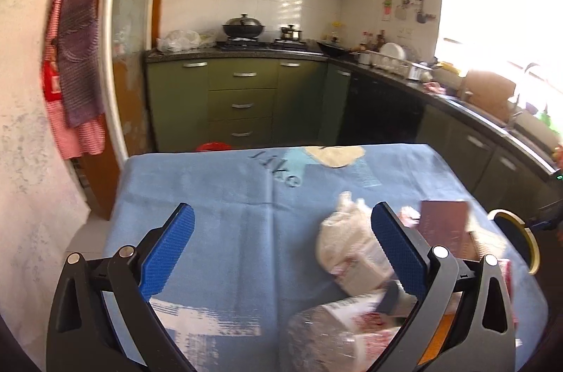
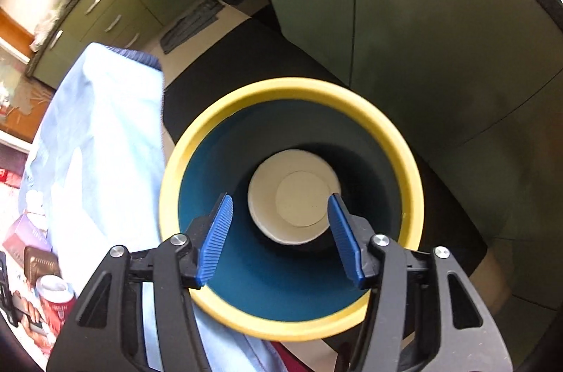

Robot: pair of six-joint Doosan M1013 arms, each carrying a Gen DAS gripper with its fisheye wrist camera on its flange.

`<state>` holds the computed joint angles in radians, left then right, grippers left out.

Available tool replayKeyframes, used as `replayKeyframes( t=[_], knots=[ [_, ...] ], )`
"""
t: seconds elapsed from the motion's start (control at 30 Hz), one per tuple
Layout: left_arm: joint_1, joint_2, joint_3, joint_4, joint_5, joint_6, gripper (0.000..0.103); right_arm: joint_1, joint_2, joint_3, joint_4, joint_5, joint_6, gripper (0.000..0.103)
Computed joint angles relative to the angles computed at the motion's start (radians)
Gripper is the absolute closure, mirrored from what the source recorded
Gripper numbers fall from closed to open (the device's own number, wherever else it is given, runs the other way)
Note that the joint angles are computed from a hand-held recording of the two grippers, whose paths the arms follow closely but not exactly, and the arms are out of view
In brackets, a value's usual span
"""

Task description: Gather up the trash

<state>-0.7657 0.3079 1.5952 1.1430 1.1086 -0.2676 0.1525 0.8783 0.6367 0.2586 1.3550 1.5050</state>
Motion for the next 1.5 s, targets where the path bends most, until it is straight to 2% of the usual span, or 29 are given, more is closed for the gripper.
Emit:
replayKeyframes(
  t=[0.1,0.13,0.23,0.33,0.43,0.53,0.63,0.83,1.03,1.1,1.2,1.27,1.33,1.5],
  knots=[
    [0.014,-0.024,0.001,-0.034,-0.153,0.083,0.004,-0.004,-0.041,0.065,0.027,-0.030,-0.031,0.045],
    [0.023,-0.029,-0.006,-0.068,-0.219,0.148,0.004,-0.007,-0.054,0.086,0.038,-0.042,-0.043,0.045],
    [0.045,-0.029,-0.034,-0.165,-0.351,0.319,0.004,-0.012,-0.098,0.152,0.073,-0.092,-0.073,0.042],
    [0.074,-0.013,-0.071,-0.322,-0.452,0.507,0.004,-0.017,-0.152,0.240,0.133,-0.145,-0.121,0.040],
    [0.093,0.015,-0.112,-0.486,-0.511,0.674,0.004,-0.019,-0.192,0.298,0.174,-0.175,-0.171,0.037],
    [0.114,0.057,-0.164,-0.631,-0.508,0.841,0.004,-0.019,-0.217,0.335,0.201,-0.181,-0.214,0.035],
    [0.137,0.096,-0.210,-0.747,-0.484,0.949,0.004,-0.016,-0.229,0.352,0.216,-0.180,-0.232,0.035],
    [0.186,0.123,-0.229,-0.935,-0.493,1.080,0.004,-0.005,-0.224,0.346,0.218,-0.168,-0.249,0.034],
    [0.196,0.137,-0.245,-1.021,-0.503,1.156,0.005,0.002,-0.212,0.347,0.230,-0.169,-0.256,0.034],
    [0.195,0.142,-0.252,-1.041,-0.507,1.187,0.009,0.002,-0.208,0.345,0.236,-0.165,-0.258,0.034],
    [0.192,0.154,-0.271,-1.068,-0.495,1.221,0.022,0.001,-0.204,0.344,0.244,-0.163,-0.258,0.034],
    [0.190,0.159,-0.279,-1.102,-0.488,1.258,0.036,0.000,-0.204,0.345,0.249,-0.162,-0.259,0.034],
    [0.187,0.167,-0.292,-1.113,-0.473,1.276,0.044,-0.001,-0.203,0.347,0.252,-0.162,-0.260,0.033],
    [0.170,0.189,-0.330,-1.051,-0.422,1.259,0.047,-0.005,-0.199,0.351,0.267,-0.157,-0.265,0.031]
  ],
)
